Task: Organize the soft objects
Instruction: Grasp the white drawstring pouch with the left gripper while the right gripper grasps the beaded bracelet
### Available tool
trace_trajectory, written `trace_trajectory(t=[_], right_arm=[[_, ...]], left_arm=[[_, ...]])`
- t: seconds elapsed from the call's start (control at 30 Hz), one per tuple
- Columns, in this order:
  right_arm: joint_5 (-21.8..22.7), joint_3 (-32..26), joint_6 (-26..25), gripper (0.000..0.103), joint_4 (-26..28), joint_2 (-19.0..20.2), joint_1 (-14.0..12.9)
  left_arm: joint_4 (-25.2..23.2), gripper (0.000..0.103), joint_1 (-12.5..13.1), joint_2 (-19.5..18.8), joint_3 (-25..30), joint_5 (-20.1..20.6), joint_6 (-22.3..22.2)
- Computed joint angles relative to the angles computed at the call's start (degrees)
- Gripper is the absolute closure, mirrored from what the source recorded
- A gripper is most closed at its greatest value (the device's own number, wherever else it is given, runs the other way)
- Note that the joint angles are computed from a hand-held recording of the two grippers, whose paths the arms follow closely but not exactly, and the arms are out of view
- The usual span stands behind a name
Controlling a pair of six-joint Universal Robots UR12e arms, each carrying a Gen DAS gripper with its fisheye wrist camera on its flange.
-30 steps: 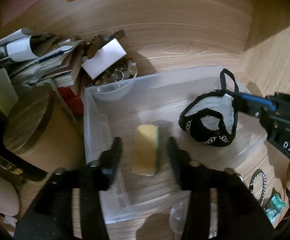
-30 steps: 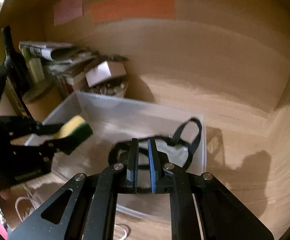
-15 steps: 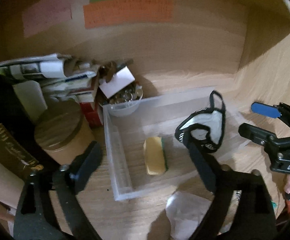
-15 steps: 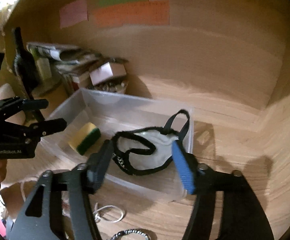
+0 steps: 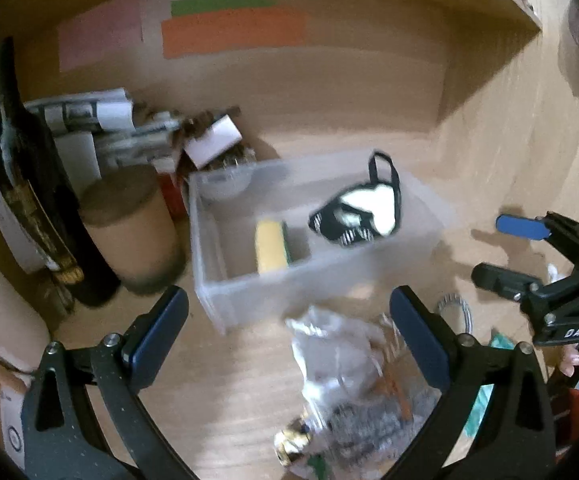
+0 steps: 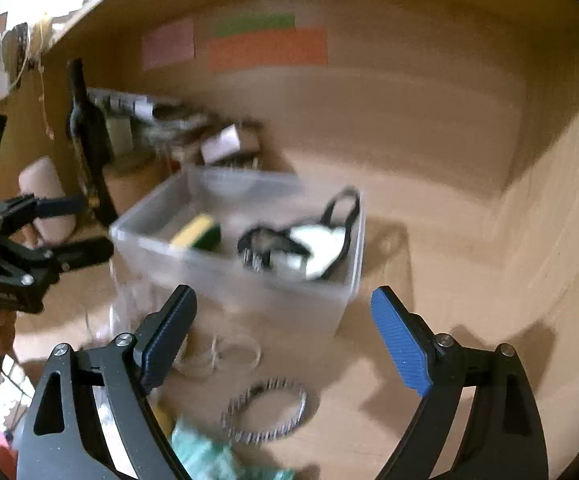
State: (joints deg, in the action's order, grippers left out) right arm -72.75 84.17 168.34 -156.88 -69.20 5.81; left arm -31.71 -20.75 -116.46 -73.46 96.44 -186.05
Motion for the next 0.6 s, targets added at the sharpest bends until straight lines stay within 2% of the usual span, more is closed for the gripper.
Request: trace_trajectory(t=[0.23,0.43,0.53,0.6], right_arm=[[-2.0,2.2,0.8,0.015,6.5,-0.5,0.3],[-2.6,2.1,0.0,0.016,10.6,-0.1,0.7],[-2.0,2.1,-1.4,0.019,12.0,-0.1,0.7],[-1.6,2.0,-2.0,0.027,12.9,0.0,0.7]], left_arm=[[-6.0,0.001,-0.6,-1.2,0.2,-1.6,-0.8],[-7.7,0.001,-0.5,-2.3,0.9,-2.4,-1.8],[-7.9,0.001,-0.1,-2.4,1.0,-4.2,-2.6],[-7.9,0.004,0.1,-2.3,1.0,-5.1,-2.7]])
